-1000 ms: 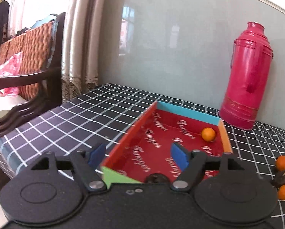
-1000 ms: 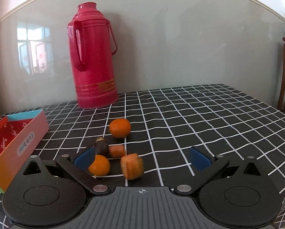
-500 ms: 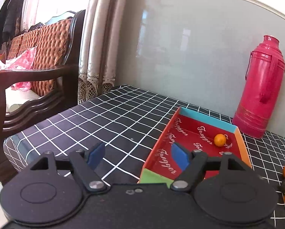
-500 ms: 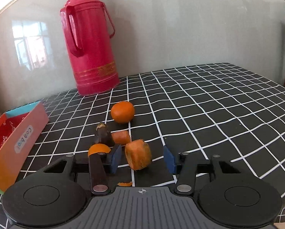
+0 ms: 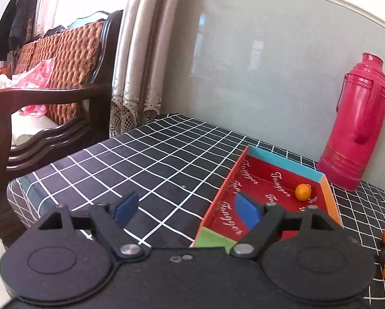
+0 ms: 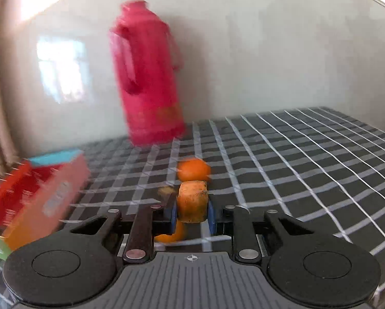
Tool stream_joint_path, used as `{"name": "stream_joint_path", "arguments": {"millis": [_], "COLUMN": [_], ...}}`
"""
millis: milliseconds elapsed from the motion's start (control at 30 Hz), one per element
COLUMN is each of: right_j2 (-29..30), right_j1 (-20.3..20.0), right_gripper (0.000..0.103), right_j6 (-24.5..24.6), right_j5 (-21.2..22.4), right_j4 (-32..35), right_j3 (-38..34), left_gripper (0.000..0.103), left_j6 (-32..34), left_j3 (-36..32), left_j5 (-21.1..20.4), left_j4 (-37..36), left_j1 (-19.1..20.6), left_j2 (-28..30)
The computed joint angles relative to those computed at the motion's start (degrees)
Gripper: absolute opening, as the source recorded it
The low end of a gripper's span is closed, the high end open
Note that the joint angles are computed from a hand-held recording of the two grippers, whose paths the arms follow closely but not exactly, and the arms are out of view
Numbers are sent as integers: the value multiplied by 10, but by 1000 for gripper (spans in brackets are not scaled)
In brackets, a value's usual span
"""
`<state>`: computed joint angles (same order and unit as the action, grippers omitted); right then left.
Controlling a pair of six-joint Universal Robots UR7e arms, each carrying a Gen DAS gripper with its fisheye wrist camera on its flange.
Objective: Organize fruits
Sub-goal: 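Grasp a carrot piece with the right gripper, then carry the carrot piece with the right gripper into the box and release, then move both grippers back toward the remaining fruit pile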
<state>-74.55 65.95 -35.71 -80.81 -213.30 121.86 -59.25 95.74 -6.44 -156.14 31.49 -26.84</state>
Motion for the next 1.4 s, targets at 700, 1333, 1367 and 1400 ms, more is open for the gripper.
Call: {"name": "stream_joint_path", "arguments": {"millis": [700, 1333, 1367, 1400], "right_j2": [66, 104, 101, 96], "right_j1": [106, 112, 113, 110], "right_gripper": [24, 103, 103, 103], "right_j6": [-147, -118, -114, -109], "right_j5": [59, 20, 8, 2], "right_j4": [70, -96, -88, -83], "right_j3": [22, 24, 21, 21], "left_gripper": [76, 77, 77, 77], "left_j6": [-477, -424, -392, -355], "left_j3": [35, 47, 47, 46], "left_j5": [0, 0, 2, 4], "left_j4": [543, 479, 446, 407], "left_j1": [-5, -7, -8, -9], "left_j2": [-111, -111, -105, -97]}}
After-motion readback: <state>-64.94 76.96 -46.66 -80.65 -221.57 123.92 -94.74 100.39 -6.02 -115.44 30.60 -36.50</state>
